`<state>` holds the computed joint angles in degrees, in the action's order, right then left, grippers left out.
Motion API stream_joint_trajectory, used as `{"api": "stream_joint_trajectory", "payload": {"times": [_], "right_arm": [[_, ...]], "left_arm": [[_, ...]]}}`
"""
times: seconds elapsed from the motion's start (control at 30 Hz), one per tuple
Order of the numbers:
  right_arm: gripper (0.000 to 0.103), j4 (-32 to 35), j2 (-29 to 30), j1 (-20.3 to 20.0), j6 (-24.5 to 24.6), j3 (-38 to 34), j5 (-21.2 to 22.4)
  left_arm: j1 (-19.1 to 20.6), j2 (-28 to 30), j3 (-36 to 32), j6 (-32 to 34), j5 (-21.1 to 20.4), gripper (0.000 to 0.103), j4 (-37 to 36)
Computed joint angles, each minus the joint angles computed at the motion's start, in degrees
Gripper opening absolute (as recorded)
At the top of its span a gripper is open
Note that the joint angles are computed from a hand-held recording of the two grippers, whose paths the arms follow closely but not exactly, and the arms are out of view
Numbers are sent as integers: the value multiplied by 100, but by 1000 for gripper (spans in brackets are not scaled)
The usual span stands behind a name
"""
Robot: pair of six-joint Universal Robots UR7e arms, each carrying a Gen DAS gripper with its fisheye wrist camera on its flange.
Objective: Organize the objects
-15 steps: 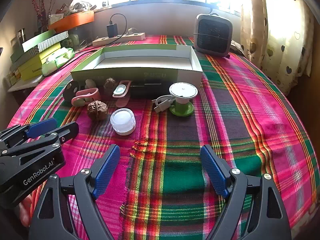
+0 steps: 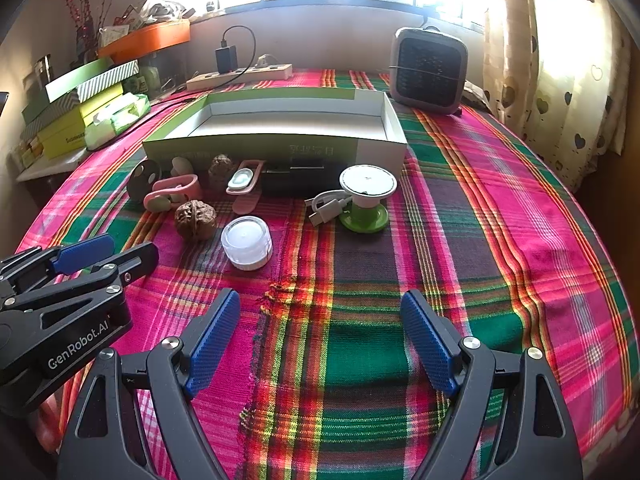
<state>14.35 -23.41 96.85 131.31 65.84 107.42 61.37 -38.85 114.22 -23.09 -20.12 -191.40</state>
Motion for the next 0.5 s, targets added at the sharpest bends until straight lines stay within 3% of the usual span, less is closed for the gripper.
{"api": "stream_joint_trajectory", "payload": {"times": [0.5], "right_arm": [[83,317,89,4,-61,-224,1]], "left_arm": [[5,-76,16,-105,-58,46,244]]}}
